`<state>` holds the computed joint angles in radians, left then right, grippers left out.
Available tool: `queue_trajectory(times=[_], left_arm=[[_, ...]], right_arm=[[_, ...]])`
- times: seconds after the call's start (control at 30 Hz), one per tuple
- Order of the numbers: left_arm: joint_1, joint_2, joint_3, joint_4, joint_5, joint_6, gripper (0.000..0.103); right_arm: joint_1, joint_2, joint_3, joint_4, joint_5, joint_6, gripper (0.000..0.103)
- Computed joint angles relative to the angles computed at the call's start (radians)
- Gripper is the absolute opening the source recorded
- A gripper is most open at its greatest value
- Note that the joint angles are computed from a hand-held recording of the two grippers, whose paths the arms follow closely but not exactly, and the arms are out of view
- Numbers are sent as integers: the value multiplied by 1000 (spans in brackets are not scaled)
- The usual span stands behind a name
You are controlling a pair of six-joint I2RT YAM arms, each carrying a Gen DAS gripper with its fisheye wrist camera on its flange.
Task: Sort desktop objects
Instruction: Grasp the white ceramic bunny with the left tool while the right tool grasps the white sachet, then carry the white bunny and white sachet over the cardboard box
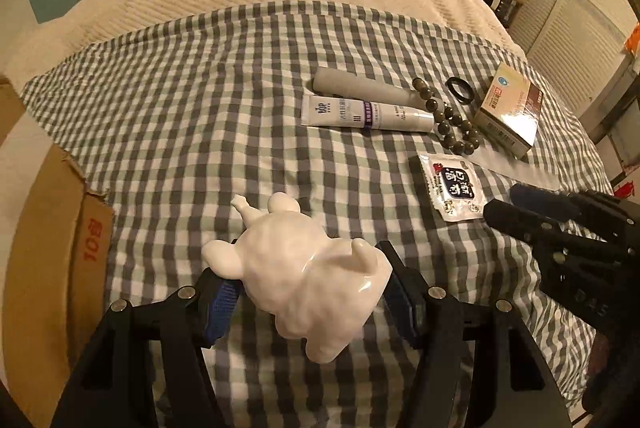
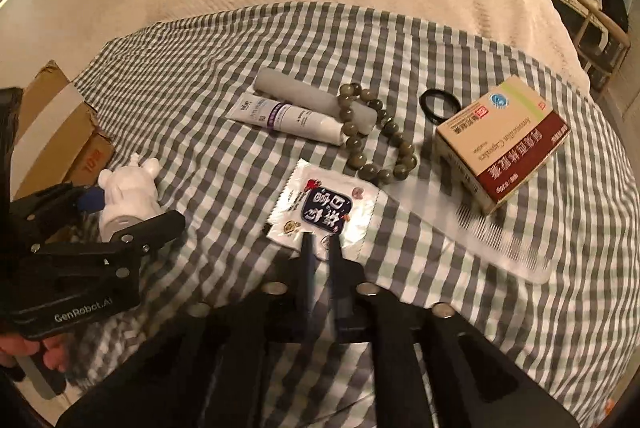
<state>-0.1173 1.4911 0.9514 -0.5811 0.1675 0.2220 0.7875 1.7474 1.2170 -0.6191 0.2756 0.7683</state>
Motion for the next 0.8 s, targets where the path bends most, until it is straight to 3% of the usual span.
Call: queue_trajectory(times=[0.03, 0.17, 0.23, 0.53, 0.77, 0.8], left_arm=[[10, -5, 0, -2, -2, 3, 66], [14, 27, 18, 21, -26, -30, 66], [19, 48, 28, 40, -40, -47, 66], [45, 168, 58, 103, -91, -171, 66], [36, 183, 46, 124, -105, -148, 66], [38, 183, 47, 121, -102, -144, 66]], right_arm=[[5, -4, -2, -5, 10, 14, 44], [3, 49, 50, -2, 22, 36, 48], [-3, 59, 54, 2, 23, 36, 55], [-62, 150, 84, 91, -29, 38, 65], [-77, 258, 175, 54, -41, 55, 68], [-74, 270, 192, 37, -33, 45, 63]])
